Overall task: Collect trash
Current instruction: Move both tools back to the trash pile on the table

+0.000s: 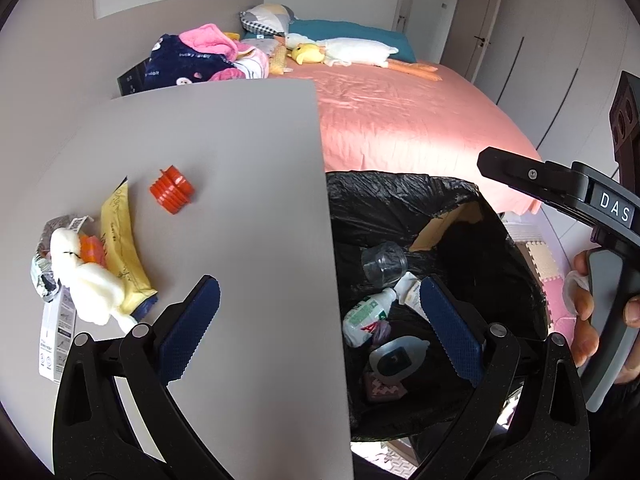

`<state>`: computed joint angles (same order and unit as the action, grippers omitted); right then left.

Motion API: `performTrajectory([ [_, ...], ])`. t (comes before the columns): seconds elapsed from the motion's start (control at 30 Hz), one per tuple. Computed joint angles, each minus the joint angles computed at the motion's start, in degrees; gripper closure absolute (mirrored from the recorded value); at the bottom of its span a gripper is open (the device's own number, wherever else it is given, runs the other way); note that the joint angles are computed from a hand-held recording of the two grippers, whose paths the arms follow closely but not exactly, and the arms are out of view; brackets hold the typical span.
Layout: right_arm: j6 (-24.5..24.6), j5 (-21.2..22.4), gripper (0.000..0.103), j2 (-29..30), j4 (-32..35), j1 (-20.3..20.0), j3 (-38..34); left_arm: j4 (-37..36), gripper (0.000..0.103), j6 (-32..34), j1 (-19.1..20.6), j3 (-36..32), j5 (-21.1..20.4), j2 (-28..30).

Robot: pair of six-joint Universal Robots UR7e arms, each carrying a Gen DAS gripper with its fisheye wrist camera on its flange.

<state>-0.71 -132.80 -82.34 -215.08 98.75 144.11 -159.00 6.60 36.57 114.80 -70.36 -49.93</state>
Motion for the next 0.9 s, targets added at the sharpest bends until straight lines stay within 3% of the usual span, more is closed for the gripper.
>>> performTrajectory([
  [0.6, 0.23, 1.94, 0.017, 9.2, 1.56, 0.98, -5.7, 0.08, 0.006, -0.62, 5.14, 0.43, 5.79, -4.63],
  [0.9, -0.01, 3.32, 0.017, 13.14, 3.67, 0.7, -9.29, 0.13, 0.006, -1.55, 8.13, -1.03, 6.37, -5.95],
])
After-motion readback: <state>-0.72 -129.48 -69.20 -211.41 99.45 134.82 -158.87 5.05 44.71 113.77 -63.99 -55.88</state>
